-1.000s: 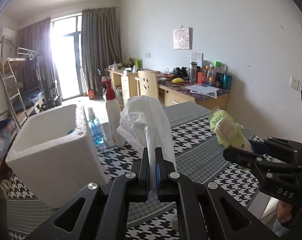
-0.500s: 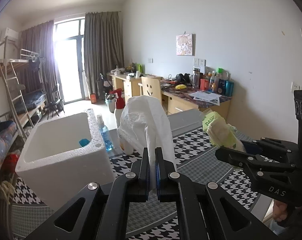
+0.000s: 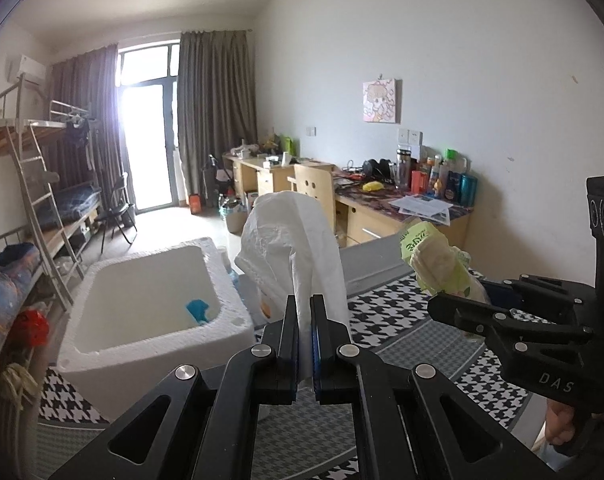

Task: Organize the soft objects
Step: 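Carry the white tissue and tissue pack over the white foam box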

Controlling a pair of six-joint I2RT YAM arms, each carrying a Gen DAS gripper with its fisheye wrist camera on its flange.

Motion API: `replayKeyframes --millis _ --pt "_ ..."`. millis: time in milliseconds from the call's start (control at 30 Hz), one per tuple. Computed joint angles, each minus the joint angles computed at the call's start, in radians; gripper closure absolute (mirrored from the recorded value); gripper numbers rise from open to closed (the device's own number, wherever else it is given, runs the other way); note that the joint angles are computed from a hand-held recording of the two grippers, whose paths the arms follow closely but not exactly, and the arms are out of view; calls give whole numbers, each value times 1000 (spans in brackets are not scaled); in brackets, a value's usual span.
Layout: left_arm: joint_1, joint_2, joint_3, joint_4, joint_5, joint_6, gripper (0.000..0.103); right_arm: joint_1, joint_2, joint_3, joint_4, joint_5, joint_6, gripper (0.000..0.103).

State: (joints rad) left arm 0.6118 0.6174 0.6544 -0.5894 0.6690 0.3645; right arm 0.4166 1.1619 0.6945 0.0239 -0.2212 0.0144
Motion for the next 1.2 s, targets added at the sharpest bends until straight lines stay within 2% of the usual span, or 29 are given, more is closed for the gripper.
replayKeyframes --millis 567,1200 --pt "100 83 81 35 72 -3 98 69 81 137 -27 29 22 70" --pt "151 205 134 149 17 -55 98 147 230 295 -37 46 14 70"
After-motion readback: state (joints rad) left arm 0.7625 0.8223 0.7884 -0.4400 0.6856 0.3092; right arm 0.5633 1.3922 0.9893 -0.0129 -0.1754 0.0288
